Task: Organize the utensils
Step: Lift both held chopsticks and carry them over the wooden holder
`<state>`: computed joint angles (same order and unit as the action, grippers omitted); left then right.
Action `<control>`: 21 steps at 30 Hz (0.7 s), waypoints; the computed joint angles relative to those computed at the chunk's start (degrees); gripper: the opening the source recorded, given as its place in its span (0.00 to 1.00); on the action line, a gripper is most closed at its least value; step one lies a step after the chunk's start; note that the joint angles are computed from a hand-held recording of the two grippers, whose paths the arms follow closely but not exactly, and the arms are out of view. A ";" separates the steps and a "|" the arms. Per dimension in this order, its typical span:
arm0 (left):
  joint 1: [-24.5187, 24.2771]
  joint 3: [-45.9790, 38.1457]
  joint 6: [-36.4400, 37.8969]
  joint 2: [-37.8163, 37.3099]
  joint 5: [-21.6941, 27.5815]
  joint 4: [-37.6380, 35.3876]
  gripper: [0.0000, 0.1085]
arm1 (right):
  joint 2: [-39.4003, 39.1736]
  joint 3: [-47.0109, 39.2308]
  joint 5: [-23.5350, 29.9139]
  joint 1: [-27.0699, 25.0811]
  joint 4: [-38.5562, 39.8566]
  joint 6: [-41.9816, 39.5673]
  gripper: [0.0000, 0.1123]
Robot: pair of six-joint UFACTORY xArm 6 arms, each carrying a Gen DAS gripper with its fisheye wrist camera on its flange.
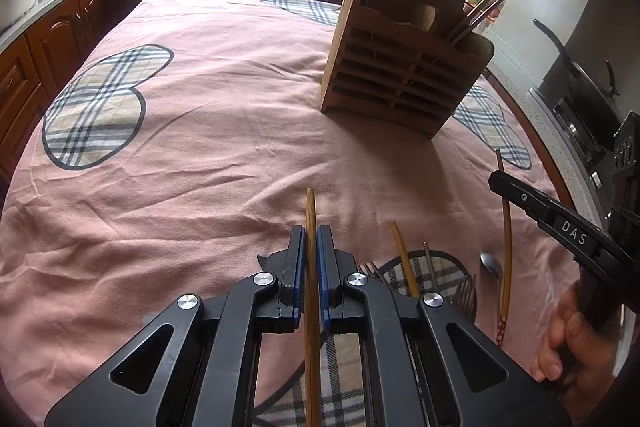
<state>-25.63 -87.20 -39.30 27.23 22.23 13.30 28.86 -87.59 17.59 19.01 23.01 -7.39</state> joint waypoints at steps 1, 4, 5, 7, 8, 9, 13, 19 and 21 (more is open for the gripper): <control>-0.01 0.92 -0.37 -0.90 -0.65 0.31 0.05 | -0.72 0.67 -0.44 0.13 0.29 -0.22 0.05; -0.03 3.52 -1.25 -3.34 -2.77 0.85 0.05 | -2.65 2.34 -1.28 0.49 3.79 -3.09 0.05; -0.05 4.37 -1.67 -4.11 -3.54 1.06 0.05 | -3.40 3.03 -1.66 0.59 4.51 -3.66 0.05; 0.01 5.93 -2.92 -5.69 -4.56 2.40 0.05 | -4.85 4.46 -2.49 0.91 5.49 -4.76 0.05; 0.02 6.73 -3.56 -6.41 -5.24 2.92 0.05 | -5.42 4.95 -2.81 1.04 6.02 -5.38 0.05; 0.02 7.42 -4.18 -7.07 -5.70 3.42 0.05 | -6.04 5.52 -3.15 1.20 6.53 -5.96 0.05; 0.06 9.95 -6.24 -9.19 -7.59 5.01 0.05 | -8.05 7.45 -4.61 1.80 8.41 -8.00 0.05; -0.10 12.18 -6.44 -10.64 -9.17 4.37 0.05 | -9.91 9.30 -5.90 2.59 11.87 -11.47 0.05; -0.14 12.71 -6.70 -11.07 -9.60 4.39 0.05 | -10.42 9.92 -6.29 2.82 12.57 -12.18 0.05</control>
<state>-25.77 -74.49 -46.00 16.16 12.63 17.69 18.44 -77.67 11.30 21.83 35.58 -19.57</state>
